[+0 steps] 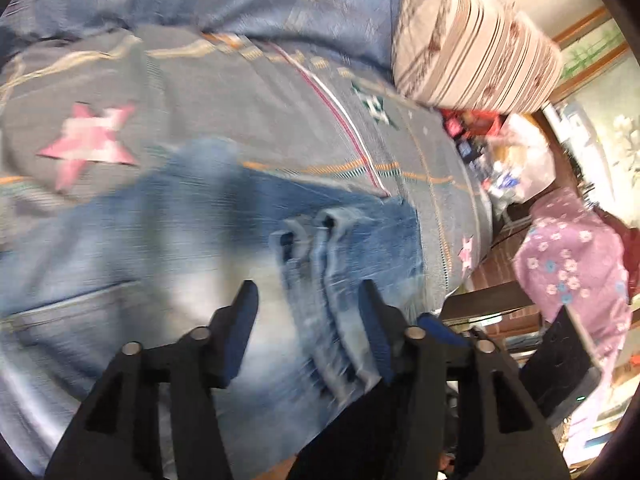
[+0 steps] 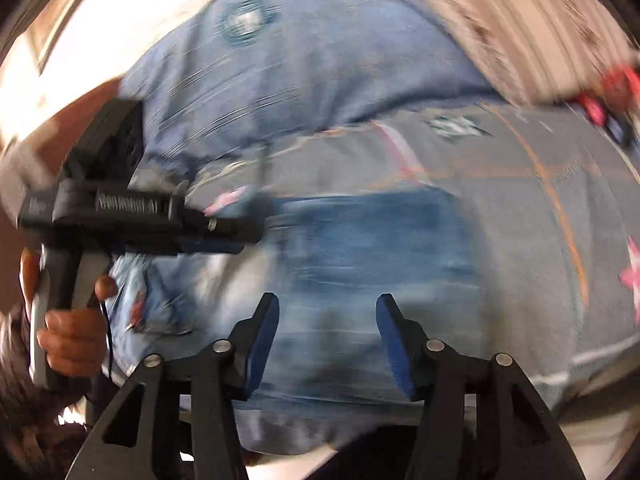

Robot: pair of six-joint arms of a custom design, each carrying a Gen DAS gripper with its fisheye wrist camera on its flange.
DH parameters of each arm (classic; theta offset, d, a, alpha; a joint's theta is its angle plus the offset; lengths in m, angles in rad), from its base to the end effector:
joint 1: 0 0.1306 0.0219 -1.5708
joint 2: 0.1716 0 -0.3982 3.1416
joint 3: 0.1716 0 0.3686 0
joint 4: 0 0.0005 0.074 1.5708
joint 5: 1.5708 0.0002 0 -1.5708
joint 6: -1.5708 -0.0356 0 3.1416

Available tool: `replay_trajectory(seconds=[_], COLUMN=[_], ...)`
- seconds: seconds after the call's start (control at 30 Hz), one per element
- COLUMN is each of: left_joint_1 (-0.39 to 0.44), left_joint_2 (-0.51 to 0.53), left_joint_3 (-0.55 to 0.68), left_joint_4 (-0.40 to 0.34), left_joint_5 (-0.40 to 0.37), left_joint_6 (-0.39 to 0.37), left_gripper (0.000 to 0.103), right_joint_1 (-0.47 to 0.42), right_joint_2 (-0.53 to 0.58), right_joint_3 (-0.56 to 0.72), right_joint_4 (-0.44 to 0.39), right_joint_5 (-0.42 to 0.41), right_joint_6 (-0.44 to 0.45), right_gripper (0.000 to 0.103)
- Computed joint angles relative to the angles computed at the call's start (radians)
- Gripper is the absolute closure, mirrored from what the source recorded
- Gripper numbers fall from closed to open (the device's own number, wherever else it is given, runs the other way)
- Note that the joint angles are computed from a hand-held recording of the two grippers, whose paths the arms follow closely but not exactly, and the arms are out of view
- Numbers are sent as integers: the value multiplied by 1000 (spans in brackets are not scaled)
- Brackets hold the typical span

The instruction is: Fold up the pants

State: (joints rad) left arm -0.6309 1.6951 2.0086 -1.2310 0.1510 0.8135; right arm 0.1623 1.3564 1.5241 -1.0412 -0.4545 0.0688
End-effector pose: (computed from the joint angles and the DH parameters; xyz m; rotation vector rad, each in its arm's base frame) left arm 0.4446 -0.3320 0.5383 -0.1740 2.6453 -0.7439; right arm 0.4280 0.0854 0.5086 -0.4778 2.3643 0.5960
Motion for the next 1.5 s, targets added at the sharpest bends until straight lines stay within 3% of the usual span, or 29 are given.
replay_trajectory(seconds=[0.17,0.3,0.47,0.6,0.93,1.0,1.07,1.13,1.2,1.3,1.37,1.5], left_joint_1=[104,193,285,345,395,401,401,399,399,394,385,360], left_joint_2=[-206,-325,-432,-498,-513,-507,-502,-497,-484,-471,-470,-481], left_joint_3=[-192,-307,-456,-567,-612,-613,-610,-606,-596,-597,-610,-644], left_joint_4=[23,7,55,132,152,155,151,146,131,122,103,6], left_joint_5=[-60,-87,-44,48,124,140,149,154,158,187,200,126], left_joint_6=[-22,-30,8,47,19,14,2,-15,-31,-43,-64,-145], left_gripper=[37,34,34,34,34,34,34,34,34,32,31,31], right_joint_1=[184,334,525,646,776,793,789,749,721,688,666,651], right_joint_2=[-10,-26,-35,-17,70,70,79,76,63,65,66,67], right_joint_3=[3,-9,-28,-64,-111,-136,-121,-85,-75,-44,-34,-23], right_joint_4=[-22,-22,8,48,194,265,262,209,195,139,120,97], right_joint_5=[103,168,273,390,673,717,708,606,556,495,454,409], right_joint_6=[55,120,235,288,300,339,315,239,205,156,118,110], right_gripper=[43,38,30,28,19,15,25,36,59,60,54,47])
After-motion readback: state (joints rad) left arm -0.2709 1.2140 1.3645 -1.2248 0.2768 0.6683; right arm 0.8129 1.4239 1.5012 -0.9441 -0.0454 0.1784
